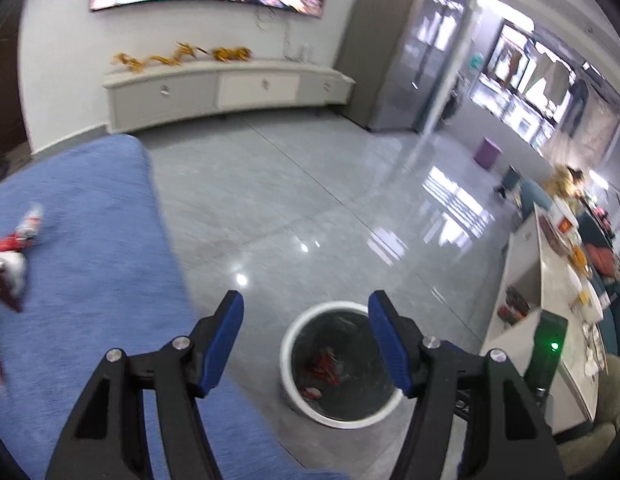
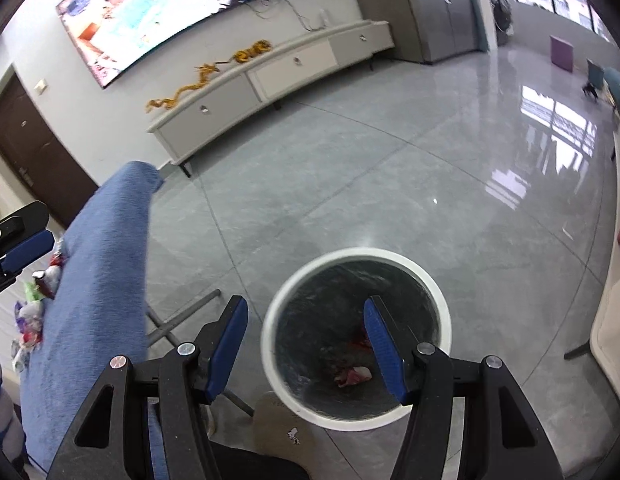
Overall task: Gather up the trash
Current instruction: 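Move both open tools back over the table of wrappers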
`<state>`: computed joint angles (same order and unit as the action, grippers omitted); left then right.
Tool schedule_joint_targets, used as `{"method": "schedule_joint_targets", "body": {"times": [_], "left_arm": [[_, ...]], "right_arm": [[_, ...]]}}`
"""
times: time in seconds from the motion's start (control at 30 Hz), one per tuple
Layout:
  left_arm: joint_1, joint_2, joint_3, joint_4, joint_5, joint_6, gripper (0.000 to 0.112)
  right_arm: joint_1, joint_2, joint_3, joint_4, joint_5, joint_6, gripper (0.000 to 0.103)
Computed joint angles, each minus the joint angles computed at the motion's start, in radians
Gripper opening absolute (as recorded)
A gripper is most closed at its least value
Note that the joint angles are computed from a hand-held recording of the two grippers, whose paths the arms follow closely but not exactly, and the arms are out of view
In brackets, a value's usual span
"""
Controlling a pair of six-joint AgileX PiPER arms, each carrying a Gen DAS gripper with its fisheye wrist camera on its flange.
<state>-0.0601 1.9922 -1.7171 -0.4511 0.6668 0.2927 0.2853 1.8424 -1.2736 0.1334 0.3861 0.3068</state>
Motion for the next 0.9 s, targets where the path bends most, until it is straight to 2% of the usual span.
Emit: {"method": "schedule_joint_targets", "body": {"times": [0.13, 0.23, 0.4, 0.67, 0.77, 0.9], "left_arm": [[0.092, -0.126, 0.133, -0.008, -0.079, 0.019, 0.063], [0.182, -0.201, 0.202, -0.035, -0.106, 0.046, 0.063], [0.364, -0.312, 0.312, -0.125, -0.139, 0.142, 0.063], [0.727, -0.372, 0.292, -0.240, -0.135, 0.316, 0.063], [0.830, -0.346, 0.258, -0.290, -0.120, 0.371, 0.063], [0.934, -0.294, 0.230, -0.339, -0.107, 0.413, 0.063]], "right_arm": [[0.048, -0.012, -0.044, -0.039, 0.018, 0.026, 0.058], [0.088, -0.020, -0.077, -0.005, 0.022, -0.029, 0.058], [0.175, -0.026, -0.152, -0.084, 0.051, 0.012, 0.058], [0.312, 0.039, -0.350, -0.142, 0.131, 0.039, 0.058], [0.367, 0.119, -0.502, -0.146, 0.195, 0.014, 0.058], [0.432, 0.295, -0.814, -0.095, 0.329, -0.060, 0.058]]}}
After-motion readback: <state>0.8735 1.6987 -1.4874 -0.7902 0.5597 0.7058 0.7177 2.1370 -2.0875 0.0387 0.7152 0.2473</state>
